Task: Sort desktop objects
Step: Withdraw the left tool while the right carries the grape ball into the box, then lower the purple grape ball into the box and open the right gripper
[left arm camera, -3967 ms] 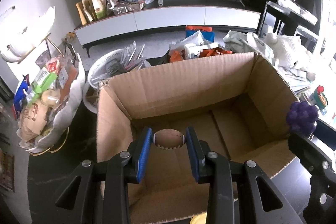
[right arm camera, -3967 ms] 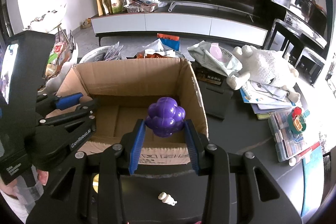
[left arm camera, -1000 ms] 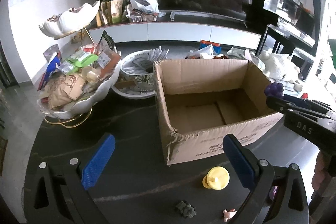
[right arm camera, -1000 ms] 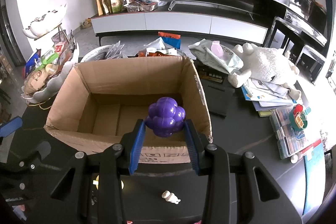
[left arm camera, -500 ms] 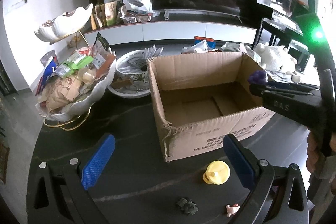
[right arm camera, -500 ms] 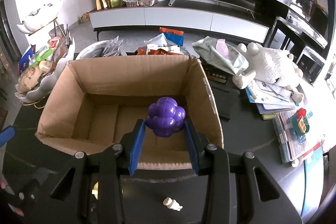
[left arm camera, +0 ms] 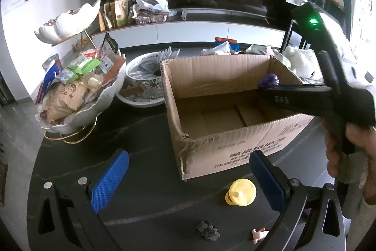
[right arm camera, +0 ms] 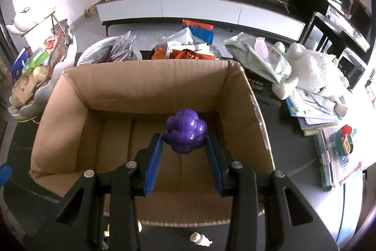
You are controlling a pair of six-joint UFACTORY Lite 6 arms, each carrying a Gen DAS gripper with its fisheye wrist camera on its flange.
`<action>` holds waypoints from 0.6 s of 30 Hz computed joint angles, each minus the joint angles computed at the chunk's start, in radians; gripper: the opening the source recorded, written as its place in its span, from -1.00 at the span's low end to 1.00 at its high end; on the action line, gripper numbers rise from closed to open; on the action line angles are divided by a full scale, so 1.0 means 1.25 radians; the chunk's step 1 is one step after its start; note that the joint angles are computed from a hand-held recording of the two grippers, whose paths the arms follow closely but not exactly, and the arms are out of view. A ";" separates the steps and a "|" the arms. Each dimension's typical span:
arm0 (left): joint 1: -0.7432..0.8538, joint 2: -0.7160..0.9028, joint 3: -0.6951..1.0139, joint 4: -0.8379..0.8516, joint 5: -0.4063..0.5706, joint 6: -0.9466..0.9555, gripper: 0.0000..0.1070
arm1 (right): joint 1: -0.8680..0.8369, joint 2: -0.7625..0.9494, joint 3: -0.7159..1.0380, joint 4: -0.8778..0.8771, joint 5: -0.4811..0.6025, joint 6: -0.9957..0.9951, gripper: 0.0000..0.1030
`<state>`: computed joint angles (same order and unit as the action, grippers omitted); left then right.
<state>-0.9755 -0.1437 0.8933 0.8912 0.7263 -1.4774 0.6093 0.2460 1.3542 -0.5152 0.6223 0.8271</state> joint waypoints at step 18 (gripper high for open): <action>0.017 0.003 -0.014 -0.005 -0.022 0.007 0.90 | -0.017 0.128 0.098 0.079 0.009 -0.075 -0.32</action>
